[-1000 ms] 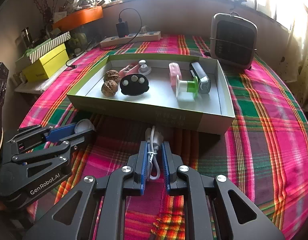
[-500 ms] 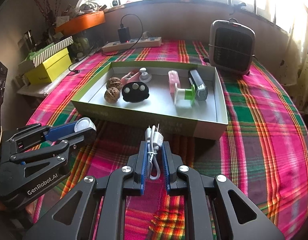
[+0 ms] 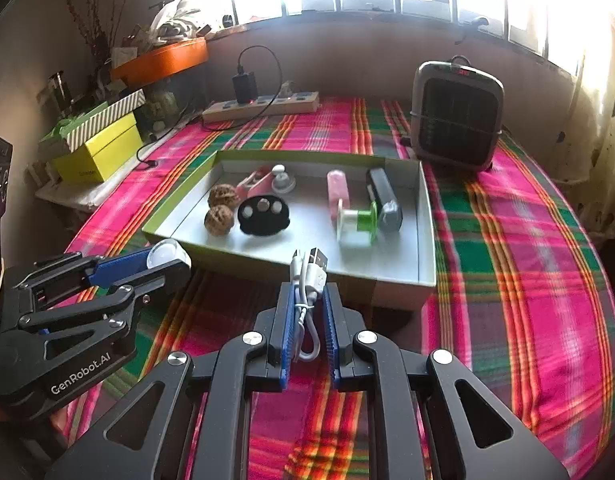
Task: Organize objects
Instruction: 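Carry the white cap and USB cable over the tray with both grippers, then lower the white cap and USB cable into the tray with both grippers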
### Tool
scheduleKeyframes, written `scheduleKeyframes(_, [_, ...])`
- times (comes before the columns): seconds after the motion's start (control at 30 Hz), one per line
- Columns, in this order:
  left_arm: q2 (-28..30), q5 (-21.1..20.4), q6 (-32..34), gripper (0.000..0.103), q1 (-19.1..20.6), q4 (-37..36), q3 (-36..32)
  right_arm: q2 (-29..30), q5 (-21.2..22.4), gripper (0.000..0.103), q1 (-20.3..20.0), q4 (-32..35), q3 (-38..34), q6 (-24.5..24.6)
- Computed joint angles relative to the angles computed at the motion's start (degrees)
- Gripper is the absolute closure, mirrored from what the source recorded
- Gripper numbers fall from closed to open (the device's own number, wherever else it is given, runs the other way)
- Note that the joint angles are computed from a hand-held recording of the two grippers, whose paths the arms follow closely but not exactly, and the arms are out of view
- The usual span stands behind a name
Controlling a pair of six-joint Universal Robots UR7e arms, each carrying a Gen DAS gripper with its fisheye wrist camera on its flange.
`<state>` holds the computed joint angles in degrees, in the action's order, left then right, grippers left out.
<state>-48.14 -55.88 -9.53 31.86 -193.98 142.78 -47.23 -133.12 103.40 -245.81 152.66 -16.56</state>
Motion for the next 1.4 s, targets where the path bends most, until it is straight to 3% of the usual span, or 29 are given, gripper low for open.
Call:
scheduleKeyframes(0.73, [2.29, -2.55, 1.85, 0.078, 2.67, 1.16, -5.37, -8.58, 5.75, 0.088, -4.01, 10.00, -2.95, -3.27])
scheduleKeyframes(1.07, [4.32, -3.94, 3.21, 0.078, 3.94, 1.47, -8.03, -14.16, 11.54, 0.088, -7.67, 21.13, -6.21, -4.66])
scheduleKeyframes(1.4, [5.61, -4.71, 4.11, 0.078, 5.12, 3.45, -10.30, -15.82, 14.99, 0.088, -10.55, 30.31, -9.68, -4.52])
